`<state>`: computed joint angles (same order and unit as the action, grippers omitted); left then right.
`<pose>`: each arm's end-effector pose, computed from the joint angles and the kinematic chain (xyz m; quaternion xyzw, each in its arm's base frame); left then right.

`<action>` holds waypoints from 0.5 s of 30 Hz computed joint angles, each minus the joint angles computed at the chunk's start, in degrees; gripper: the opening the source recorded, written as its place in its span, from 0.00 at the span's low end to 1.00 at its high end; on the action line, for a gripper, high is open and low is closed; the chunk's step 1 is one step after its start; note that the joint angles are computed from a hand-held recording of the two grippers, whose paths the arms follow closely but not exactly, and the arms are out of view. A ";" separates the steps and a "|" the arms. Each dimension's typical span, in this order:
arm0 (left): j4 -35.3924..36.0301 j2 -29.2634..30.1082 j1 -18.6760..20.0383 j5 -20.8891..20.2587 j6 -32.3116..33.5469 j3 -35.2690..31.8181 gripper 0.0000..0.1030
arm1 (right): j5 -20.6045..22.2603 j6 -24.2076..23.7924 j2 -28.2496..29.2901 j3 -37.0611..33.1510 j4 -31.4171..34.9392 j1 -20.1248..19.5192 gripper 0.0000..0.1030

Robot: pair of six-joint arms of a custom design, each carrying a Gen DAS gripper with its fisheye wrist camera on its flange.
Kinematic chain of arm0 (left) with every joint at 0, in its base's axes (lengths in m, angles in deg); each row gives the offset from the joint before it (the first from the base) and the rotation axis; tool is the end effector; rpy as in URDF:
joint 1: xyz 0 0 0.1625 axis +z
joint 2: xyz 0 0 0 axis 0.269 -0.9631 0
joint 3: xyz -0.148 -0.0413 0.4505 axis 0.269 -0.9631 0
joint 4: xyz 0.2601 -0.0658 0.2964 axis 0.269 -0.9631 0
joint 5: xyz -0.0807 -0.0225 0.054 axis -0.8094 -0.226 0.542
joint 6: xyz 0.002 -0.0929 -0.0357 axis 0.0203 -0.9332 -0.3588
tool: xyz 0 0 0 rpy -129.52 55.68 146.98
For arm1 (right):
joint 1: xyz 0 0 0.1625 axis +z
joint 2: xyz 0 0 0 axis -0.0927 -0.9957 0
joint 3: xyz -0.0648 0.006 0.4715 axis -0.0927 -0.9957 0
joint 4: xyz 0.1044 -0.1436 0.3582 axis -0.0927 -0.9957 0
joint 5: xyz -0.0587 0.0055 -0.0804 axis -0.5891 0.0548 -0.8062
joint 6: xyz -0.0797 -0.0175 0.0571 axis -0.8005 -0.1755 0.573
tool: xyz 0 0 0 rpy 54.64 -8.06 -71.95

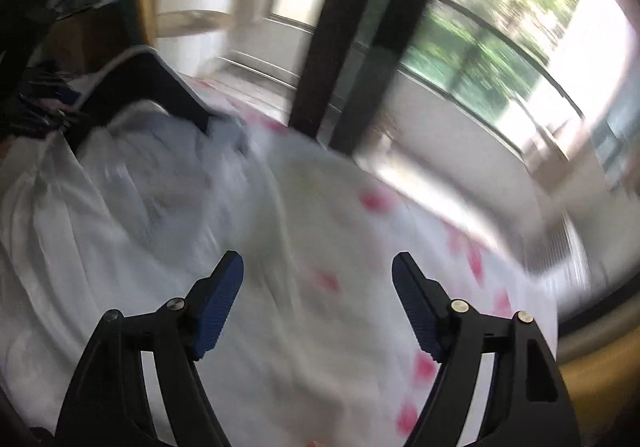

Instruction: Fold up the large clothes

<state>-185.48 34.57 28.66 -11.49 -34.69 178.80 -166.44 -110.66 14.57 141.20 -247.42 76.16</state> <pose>-0.2223 -0.5141 0.0199 0.1267 0.8844 -0.2963 0.3377 -0.0643 -0.5868 0.3066 0.5492 -0.7699 0.1815 0.2696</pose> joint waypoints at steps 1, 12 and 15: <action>-0.16 -0.39 0.33 -0.71 -0.52 0.22 0.37 | 0.22 -1.13 1.41 -0.84 2.03 1.41 0.75; -3.65 -1.39 2.25 -1.49 -0.71 0.48 0.37 | -1.68 -8.19 14.51 -3.29 -1.88 9.72 0.41; -3.43 -0.87 2.52 -0.98 1.46 -1.02 0.37 | -1.66 -7.88 15.78 -3.25 -4.77 9.82 0.09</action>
<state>-188.91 33.70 31.18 -12.47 -33.23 177.79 -168.10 -118.54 30.35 137.95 -252.19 85.97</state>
